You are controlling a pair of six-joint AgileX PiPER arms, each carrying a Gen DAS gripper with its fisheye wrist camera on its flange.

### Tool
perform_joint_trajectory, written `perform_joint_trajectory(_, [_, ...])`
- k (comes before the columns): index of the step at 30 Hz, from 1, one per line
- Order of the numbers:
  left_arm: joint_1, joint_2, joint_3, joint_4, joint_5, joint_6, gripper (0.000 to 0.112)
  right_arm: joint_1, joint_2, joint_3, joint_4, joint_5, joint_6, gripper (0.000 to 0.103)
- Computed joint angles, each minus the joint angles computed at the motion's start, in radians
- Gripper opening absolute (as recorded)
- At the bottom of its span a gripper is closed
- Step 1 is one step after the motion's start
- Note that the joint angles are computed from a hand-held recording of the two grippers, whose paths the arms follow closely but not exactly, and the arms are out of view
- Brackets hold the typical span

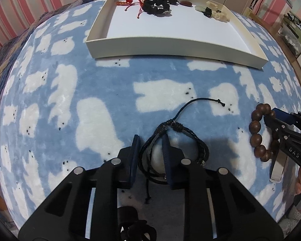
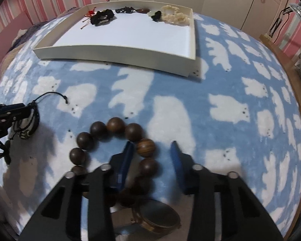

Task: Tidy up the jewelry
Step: 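Grasp the black braided bracelet with the left gripper while the right grasps the wooden bead bracelet, then carry both bracelets into the tray and open both grippers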

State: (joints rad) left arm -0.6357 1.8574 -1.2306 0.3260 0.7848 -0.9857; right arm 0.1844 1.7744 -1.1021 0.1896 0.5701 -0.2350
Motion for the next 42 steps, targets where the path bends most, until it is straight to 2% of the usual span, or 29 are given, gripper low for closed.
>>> perform_joint_trajectory(1, [-0.002,0.005,-0.006,0.005,0.004,-0.003,0.021,0.003,-0.001,0.001,0.004,-0.002,-0.005,0.028])
perform_joint_trajectory(6, [-0.004,-0.003,0.004,0.016,0.001,-0.022,0.015,0.007,-0.011,0.017,0.018,-0.023,-0.028,0.020])
perform_joint_trajectory(12, [-0.016,-0.030,0.025,0.048,-0.016,-0.061,0.006,-0.018,-0.022,0.026,0.111,-0.037,-0.124,0.020])
perform_joint_trajectory(21, [-0.051,-0.088,0.028,0.112,0.006,-0.135,0.005,-0.038,-0.099,0.060,0.209,-0.074,-0.221,0.020])
perform_joint_trajectory(34, [-0.106,-0.114,-0.085,0.208,0.135,-0.195,0.005,-0.049,-0.164,0.036,0.197,-0.117,-0.181,0.020])
perform_joint_trajectory(42, [-0.033,-0.074,-0.297,0.177,0.213,-0.024,0.006,-0.046,-0.113,-0.170,0.122,-0.077,-0.094,0.020])
